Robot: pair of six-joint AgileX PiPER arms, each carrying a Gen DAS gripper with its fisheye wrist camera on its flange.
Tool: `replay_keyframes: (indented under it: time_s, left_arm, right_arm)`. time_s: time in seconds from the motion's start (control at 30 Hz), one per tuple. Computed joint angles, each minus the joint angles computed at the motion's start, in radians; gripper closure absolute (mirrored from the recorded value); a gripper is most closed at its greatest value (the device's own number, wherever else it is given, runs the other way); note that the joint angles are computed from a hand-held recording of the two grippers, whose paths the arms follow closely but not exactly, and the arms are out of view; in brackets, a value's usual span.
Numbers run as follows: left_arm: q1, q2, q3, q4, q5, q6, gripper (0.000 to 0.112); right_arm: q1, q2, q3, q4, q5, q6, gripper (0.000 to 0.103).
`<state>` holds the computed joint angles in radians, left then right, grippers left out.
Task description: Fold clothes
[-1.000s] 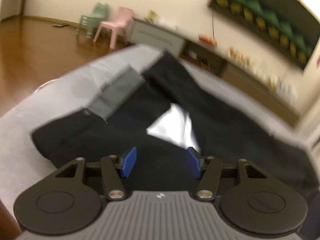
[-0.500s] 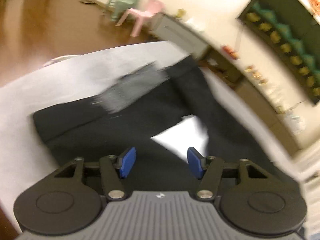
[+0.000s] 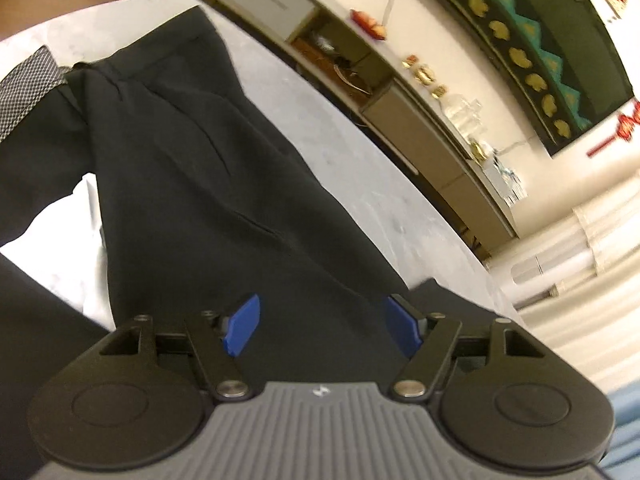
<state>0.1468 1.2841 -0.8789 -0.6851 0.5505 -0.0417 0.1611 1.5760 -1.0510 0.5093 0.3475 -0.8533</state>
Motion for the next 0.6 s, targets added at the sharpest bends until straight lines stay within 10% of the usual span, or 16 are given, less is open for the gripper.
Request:
replay_keyframes:
  time_s: [0.13, 0.2, 0.3, 0.6]
  left_arm:
    - [0.039, 0.017, -0.007, -0.049, -0.003, 0.027, 0.04]
    - [0.046, 0.018, -0.012, -0.04, -0.006, 0.011, 0.039]
    - [0.064, 0.014, -0.013, -0.038, -0.004, -0.002, 0.039]
    - [0.119, -0.035, 0.041, -0.096, 0.008, 0.024, 0.035]
  right_arm:
    - [-0.006, 0.12, -0.122, 0.028, 0.111, -0.023, 0.053]
    - [-0.011, 0.15, -0.171, 0.025, 0.187, -0.022, 0.091]
    - [-0.007, 0.141, -0.162, 0.004, 0.211, -0.032, 0.102]
    - [0.008, -0.042, -0.049, 0.021, 0.202, -0.099, 0.103]
